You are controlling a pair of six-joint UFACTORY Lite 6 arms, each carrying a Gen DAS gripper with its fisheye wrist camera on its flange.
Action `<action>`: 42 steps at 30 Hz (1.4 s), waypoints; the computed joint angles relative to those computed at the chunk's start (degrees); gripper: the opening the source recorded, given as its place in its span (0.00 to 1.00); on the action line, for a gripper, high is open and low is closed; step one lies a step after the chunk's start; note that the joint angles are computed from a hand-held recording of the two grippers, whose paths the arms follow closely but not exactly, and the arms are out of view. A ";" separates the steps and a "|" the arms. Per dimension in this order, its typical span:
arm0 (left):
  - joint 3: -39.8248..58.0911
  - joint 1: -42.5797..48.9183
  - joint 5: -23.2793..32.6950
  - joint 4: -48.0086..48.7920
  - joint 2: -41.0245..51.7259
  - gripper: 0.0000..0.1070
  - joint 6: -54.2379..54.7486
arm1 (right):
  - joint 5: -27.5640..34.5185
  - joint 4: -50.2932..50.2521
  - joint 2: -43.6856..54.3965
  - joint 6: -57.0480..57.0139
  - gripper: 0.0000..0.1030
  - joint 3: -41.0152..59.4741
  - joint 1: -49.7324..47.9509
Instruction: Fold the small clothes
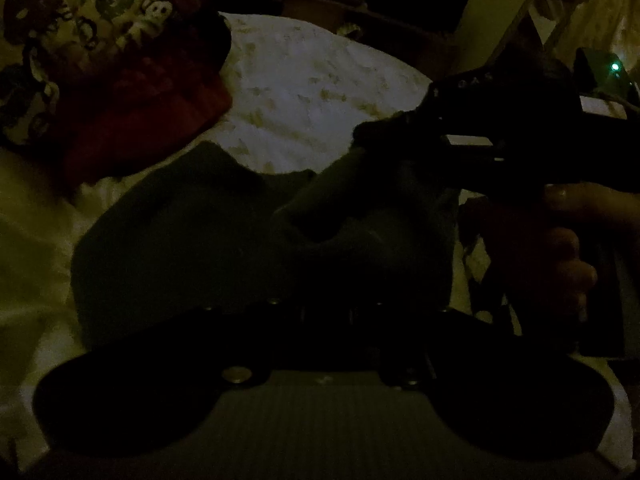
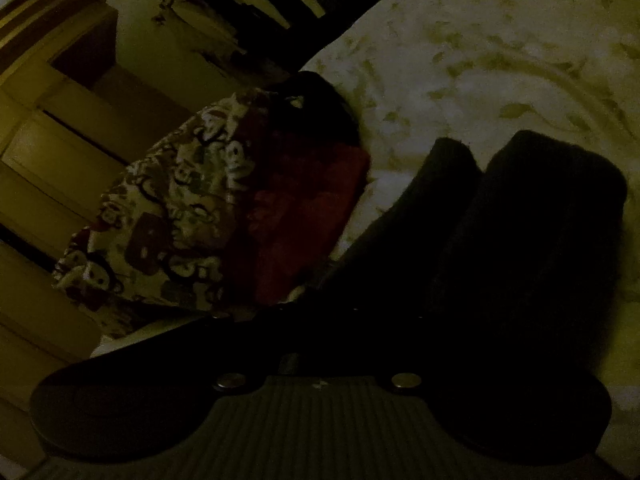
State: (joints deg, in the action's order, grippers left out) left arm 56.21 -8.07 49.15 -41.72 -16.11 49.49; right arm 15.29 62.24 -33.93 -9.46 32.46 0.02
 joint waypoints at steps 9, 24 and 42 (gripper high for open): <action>-3.96 -10.13 -15.29 2.56 4.39 0.90 -2.86 | 7.13 -2.64 -7.69 -2.08 0.10 -8.27 -9.87; 2.17 -17.73 -21.42 -1.26 13.53 0.41 1.43 | 28.83 -22.05 0.51 7.71 1.00 6.43 -35.76; -18.81 -34.28 -42.47 17.97 -6.06 0.28 -7.96 | 47.70 -43.75 41.57 33.44 1.00 46.86 -13.29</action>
State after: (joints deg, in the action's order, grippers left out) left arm 37.40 -42.35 6.68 -23.76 -22.17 41.52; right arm 62.99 18.49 7.64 23.98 79.33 -13.27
